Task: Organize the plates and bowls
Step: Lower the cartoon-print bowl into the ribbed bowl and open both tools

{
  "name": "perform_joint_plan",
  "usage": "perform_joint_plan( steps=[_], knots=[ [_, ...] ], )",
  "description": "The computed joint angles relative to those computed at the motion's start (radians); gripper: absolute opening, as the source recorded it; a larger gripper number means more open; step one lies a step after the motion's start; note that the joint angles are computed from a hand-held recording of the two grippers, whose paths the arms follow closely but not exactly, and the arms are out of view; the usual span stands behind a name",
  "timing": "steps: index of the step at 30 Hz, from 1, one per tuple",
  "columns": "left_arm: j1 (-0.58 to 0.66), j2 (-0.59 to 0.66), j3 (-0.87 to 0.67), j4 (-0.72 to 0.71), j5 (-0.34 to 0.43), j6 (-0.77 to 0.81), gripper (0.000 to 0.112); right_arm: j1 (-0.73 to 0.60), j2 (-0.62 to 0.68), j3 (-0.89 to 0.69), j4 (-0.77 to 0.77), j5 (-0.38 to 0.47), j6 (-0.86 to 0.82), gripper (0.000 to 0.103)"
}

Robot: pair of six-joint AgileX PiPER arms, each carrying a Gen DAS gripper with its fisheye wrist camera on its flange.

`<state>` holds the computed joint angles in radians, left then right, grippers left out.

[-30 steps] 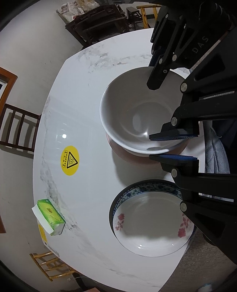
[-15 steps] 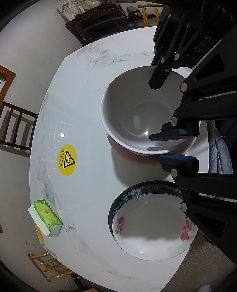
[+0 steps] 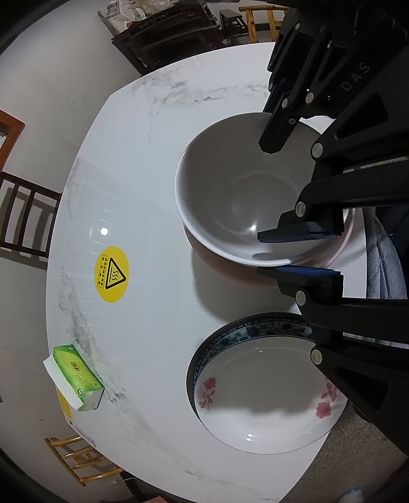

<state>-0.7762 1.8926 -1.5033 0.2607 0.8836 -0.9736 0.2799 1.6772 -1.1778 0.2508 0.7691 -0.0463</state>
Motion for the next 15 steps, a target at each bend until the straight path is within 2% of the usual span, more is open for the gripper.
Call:
perform_joint_plan(
  steps=[15],
  knots=[
    [0.012,0.036,-0.013,-0.019,-0.015,0.020,0.011,-0.006,0.035,-0.001,0.001,-0.021,-0.006,0.014]
  ],
)
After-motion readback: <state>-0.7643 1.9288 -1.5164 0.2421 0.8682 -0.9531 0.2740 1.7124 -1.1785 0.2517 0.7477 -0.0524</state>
